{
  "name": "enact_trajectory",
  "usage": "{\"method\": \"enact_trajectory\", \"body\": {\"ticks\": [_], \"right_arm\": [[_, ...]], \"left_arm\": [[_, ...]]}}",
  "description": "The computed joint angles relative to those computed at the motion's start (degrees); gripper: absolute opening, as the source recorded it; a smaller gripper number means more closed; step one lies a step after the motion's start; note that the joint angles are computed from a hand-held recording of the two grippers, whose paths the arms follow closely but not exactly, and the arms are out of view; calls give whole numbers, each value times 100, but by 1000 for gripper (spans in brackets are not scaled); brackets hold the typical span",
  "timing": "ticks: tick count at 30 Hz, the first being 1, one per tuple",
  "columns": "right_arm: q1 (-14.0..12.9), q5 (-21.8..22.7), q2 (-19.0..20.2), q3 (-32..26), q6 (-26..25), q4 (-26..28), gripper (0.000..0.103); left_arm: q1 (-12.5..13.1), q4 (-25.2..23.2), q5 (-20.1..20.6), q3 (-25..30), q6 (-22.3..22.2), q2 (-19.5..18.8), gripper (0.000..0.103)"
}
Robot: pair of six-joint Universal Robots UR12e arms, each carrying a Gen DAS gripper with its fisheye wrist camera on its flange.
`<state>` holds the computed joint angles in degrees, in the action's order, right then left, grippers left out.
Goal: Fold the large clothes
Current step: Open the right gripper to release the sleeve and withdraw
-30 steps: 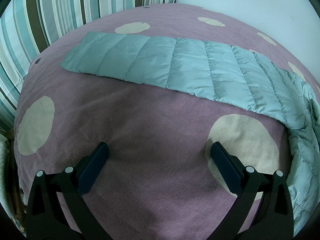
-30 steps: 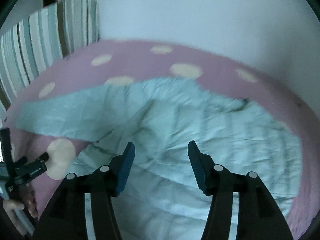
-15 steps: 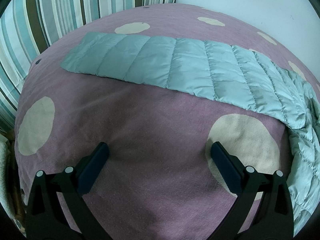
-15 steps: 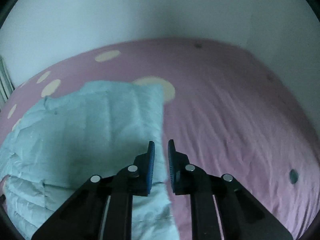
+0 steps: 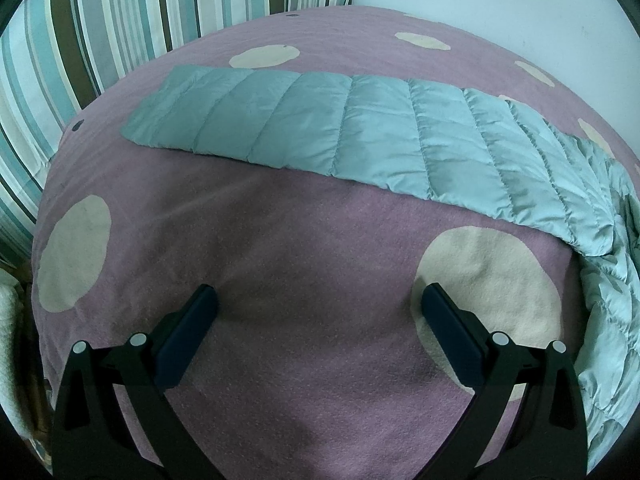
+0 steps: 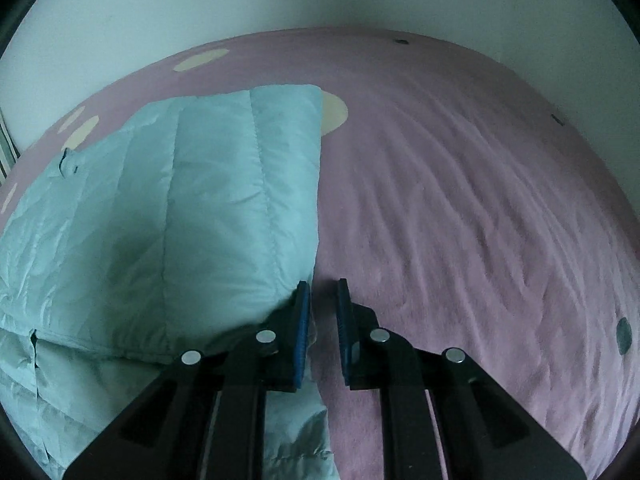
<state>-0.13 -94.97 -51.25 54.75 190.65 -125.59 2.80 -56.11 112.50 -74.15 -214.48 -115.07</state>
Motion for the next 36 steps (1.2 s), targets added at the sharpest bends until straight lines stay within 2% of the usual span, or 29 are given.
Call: {"method": "enact_trajectory", "body": {"ticks": [7, 11, 18, 21, 22, 23, 25, 28, 30, 33, 36], "right_arm": [[-57, -139, -148, 189, 205, -403, 14], [-78, -489, -81, 68, 302, -271, 14], [-126, -403, 101, -135, 445, 47, 19], [-43, -790, 161, -164, 355, -43, 31], [-26, -900, 169, -165, 378, -52, 39], [-21, -951, 166, -151, 438, -58, 48], [-51, -964, 138, -84, 682, -78, 56], [-101, -798, 105, -5, 826, -161, 58], [-67, -945, 138, -58, 754, -116, 58], [-39, -1136, 119, -6, 766, -109, 65], [-78, -1051, 106, 13, 917, -90, 72]], "left_arm": [[-1, -11, 1, 0, 1, 2, 101], [-3, -9, 2, -1, 0, 1, 101], [-5, -16, 5, 0, -3, 0, 101], [-5, -12, 5, -2, -4, 1, 101], [-5, -9, 4, -2, -6, 0, 101], [-5, -17, 2, 1, -6, -1, 101], [-6, -17, -2, 1, -7, 1, 101], [-5, -57, -22, 18, 8, -4, 101], [12, -119, -109, 41, 94, 2, 101], [76, -131, -325, 25, 360, 52, 101], [97, -3, -96, -41, 573, 108, 101]]}}
